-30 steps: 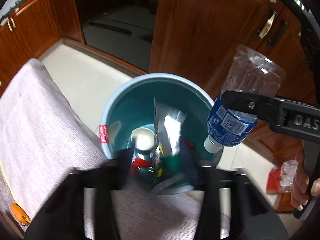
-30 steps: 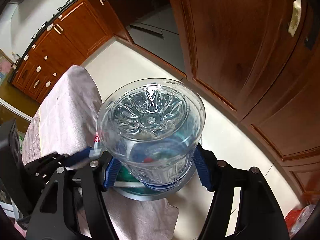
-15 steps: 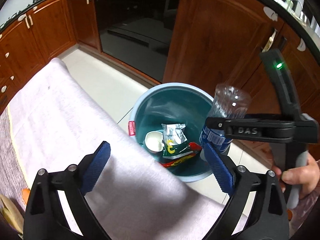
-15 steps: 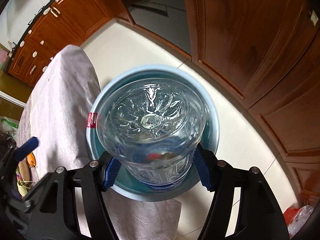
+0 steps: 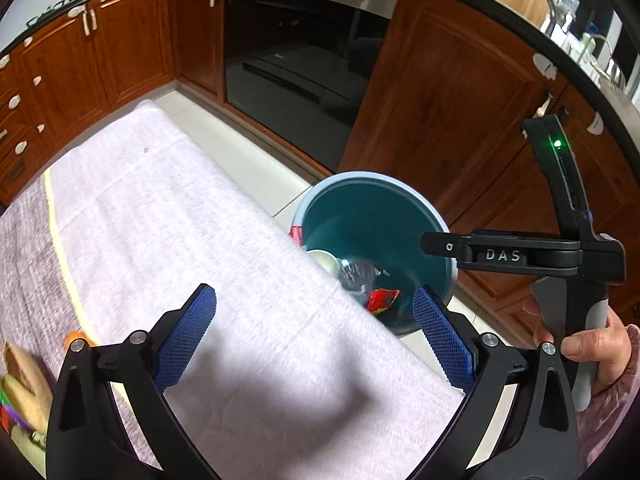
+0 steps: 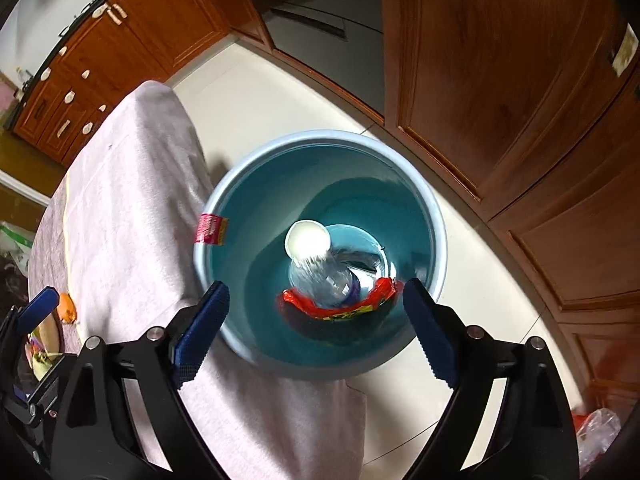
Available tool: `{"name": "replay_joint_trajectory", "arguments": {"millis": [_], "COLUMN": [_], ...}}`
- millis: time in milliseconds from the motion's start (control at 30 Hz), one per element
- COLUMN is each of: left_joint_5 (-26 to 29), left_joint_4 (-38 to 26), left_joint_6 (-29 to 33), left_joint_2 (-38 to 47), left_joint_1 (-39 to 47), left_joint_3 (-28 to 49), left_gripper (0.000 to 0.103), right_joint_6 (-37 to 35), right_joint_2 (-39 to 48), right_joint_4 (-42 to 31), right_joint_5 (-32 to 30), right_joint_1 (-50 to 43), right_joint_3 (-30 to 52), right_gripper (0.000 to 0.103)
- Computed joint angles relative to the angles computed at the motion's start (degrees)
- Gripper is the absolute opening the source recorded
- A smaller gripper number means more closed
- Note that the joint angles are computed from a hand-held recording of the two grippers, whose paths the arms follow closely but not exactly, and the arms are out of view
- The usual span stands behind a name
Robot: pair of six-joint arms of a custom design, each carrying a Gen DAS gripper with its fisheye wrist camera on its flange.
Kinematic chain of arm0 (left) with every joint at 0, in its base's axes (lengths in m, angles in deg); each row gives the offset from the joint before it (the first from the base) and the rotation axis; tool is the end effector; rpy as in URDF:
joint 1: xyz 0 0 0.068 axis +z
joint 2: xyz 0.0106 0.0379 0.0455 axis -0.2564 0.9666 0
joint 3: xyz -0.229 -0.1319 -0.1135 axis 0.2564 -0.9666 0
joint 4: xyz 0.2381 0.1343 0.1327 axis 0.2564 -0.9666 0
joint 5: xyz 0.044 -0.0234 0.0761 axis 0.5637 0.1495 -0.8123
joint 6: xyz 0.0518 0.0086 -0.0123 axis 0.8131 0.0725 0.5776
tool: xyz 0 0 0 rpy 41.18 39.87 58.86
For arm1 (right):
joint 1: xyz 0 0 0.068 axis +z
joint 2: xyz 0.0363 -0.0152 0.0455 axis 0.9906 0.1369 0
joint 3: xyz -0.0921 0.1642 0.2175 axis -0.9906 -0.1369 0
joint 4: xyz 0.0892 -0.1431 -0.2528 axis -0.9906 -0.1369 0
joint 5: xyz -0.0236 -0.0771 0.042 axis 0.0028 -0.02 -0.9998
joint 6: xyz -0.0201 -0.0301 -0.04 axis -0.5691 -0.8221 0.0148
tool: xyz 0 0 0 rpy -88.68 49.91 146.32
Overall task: Collect trash
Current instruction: 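Open the right gripper to drop the clear bottle into the bin, then move the left gripper to the red can while the right approaches the white tissue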
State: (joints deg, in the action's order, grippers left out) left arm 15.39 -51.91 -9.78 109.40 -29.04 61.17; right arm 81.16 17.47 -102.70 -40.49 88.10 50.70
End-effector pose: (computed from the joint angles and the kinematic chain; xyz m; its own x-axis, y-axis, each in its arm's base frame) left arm 0.3057 -0.0919 0.1866 -0.6551 0.5324 -0.5360 0.6990 0.6964 -0.1626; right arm 0.2248 0.0222 0.1447 -0.7635 0.5700 -0.3035 0.5285 0.8216 0.2134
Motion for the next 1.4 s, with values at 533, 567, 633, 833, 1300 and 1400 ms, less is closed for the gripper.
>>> {"name": "replay_joint_trajectory", "arguments": {"millis": [533, 567, 633, 833, 1300, 1400], "left_joint_5": [8.29, 8.45, 9.12, 9.93, 9.68, 9.51], "left_joint_4": [-15.55, -16.06, -17.50, -20.57, -24.14, -23.93], "left_joint_6": [23.67, 25.06, 29.19, 37.04, 42.67, 42.94], "left_joint_2": [-8.25, -7.98, -6.14, 1.07, 10.65, 11.73], "left_joint_1": [36.49, 38.53, 43.90, 55.22, 63.19, 63.71], "left_joint_3": [0.48, 0.88, 2.55, 7.79, 12.08, 12.79], "left_gripper": [0.099, 0.099, 0.099, 0.099, 0.099, 0.099], "right_joint_6": [12.41, 12.95, 13.85, 16.19, 16.99, 16.95], "right_joint_2": [9.31, 11.23, 14.89, 23.74, 41.66, 44.09], "right_joint_4": [-7.33, -7.45, -7.85, -8.54, -4.61, -2.95], "right_joint_5": [9.48, 9.74, 10.15, 11.12, 6.26, 5.04], "right_joint_1": [30.56, 32.59, 36.20, 44.27, 50.16, 50.06], "right_joint_3": [16.91, 18.82, 22.65, 31.91, 44.52, 45.84], "right_gripper": [0.087, 0.087, 0.087, 0.087, 0.087, 0.087]}}
